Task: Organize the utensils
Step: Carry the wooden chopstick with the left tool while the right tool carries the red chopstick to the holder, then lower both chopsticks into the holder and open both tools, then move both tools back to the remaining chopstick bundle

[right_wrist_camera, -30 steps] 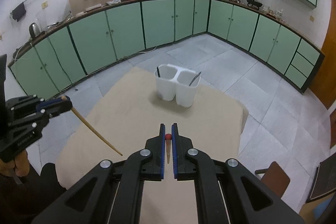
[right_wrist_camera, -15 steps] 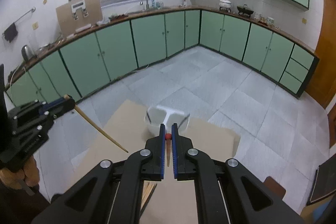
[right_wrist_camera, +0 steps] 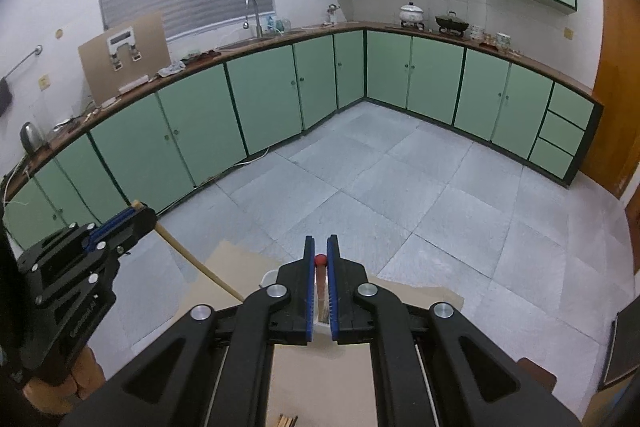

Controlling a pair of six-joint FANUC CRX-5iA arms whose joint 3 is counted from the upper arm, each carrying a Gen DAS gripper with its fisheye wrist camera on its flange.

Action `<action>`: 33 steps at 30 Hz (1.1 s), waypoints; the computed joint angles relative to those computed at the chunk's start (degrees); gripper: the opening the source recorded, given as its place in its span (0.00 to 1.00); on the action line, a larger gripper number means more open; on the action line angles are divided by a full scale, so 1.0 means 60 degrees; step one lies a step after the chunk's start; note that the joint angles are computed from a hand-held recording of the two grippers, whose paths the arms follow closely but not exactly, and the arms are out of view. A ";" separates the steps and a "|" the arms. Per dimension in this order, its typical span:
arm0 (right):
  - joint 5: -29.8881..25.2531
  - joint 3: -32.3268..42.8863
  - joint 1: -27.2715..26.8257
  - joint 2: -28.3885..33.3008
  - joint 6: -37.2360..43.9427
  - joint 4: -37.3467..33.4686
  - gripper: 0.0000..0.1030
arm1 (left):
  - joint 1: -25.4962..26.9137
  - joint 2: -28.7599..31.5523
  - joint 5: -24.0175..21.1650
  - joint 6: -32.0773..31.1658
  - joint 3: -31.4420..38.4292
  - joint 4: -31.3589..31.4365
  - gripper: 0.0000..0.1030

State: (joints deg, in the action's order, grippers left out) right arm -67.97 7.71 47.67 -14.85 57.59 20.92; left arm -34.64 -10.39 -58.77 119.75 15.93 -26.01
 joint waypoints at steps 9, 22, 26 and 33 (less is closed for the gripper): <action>0.1171 -0.0638 -0.1180 0.0640 0.0419 -0.1046 0.06 | 0.0948 0.0460 0.1607 0.0189 -0.1233 0.0551 0.06; 0.1825 -0.1480 -0.2074 0.0743 0.0802 -0.2581 0.08 | 0.1664 0.0548 0.2412 0.0031 -0.2566 0.1360 0.07; 0.1921 -0.1683 -0.1996 0.0381 0.0692 -0.2411 0.21 | 0.1656 0.0267 0.2323 -0.0015 -0.2695 0.1312 0.10; 0.1890 -0.2020 -0.1714 -0.0535 0.0259 -0.1855 0.21 | 0.1422 -0.0830 0.1996 -0.0130 -0.2952 0.1023 0.28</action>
